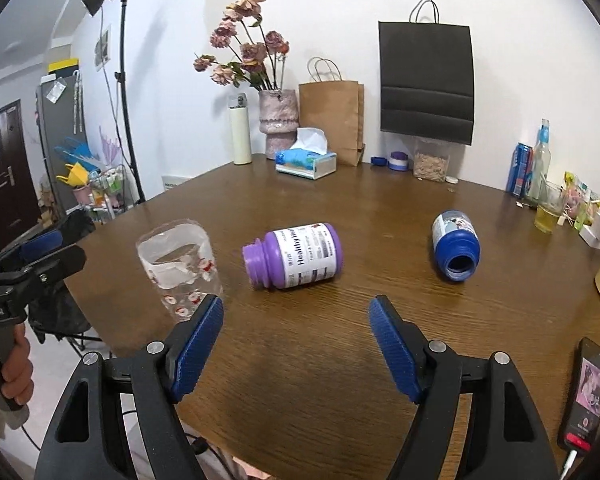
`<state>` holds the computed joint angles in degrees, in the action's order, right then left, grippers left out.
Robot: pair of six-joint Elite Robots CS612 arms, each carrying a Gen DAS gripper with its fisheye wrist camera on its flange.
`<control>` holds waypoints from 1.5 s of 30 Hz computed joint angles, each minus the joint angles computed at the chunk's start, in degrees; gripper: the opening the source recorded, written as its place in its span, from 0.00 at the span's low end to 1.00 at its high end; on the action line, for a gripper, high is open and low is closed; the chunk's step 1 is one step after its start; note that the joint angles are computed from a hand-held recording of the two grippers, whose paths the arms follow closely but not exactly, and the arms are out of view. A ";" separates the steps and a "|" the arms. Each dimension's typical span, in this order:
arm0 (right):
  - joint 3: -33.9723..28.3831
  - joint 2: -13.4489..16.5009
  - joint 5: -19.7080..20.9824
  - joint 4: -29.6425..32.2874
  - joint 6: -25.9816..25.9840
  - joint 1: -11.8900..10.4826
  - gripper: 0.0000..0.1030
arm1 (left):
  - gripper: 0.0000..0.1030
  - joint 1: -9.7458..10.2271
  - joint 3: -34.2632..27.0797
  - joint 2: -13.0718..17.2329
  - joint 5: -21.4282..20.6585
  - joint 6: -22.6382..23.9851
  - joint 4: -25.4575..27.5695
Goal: Flip cup upright
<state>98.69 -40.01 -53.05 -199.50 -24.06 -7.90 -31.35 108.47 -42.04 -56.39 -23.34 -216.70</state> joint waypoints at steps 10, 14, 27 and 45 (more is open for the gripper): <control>8.76 -0.89 3.75 -13.37 2.88 -2.87 0.78 | 1.00 -5.44 6.15 -0.96 5.94 -2.78 -3.06; 12.47 -0.72 7.37 -17.47 2.99 -4.46 0.78 | 1.00 -7.58 7.39 -0.19 10.01 0.91 -6.49; 13.61 -0.34 7.29 -21.39 2.11 -4.20 0.78 | 1.00 -8.45 7.18 0.67 12.04 3.52 -11.25; 13.81 -0.42 7.19 -21.55 1.66 -4.30 0.78 | 1.00 -8.44 7.00 0.71 11.93 3.23 -11.10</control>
<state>112.50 -40.43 -45.86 -221.05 -22.40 -12.20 -39.79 115.47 -41.33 -44.46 -20.11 -227.80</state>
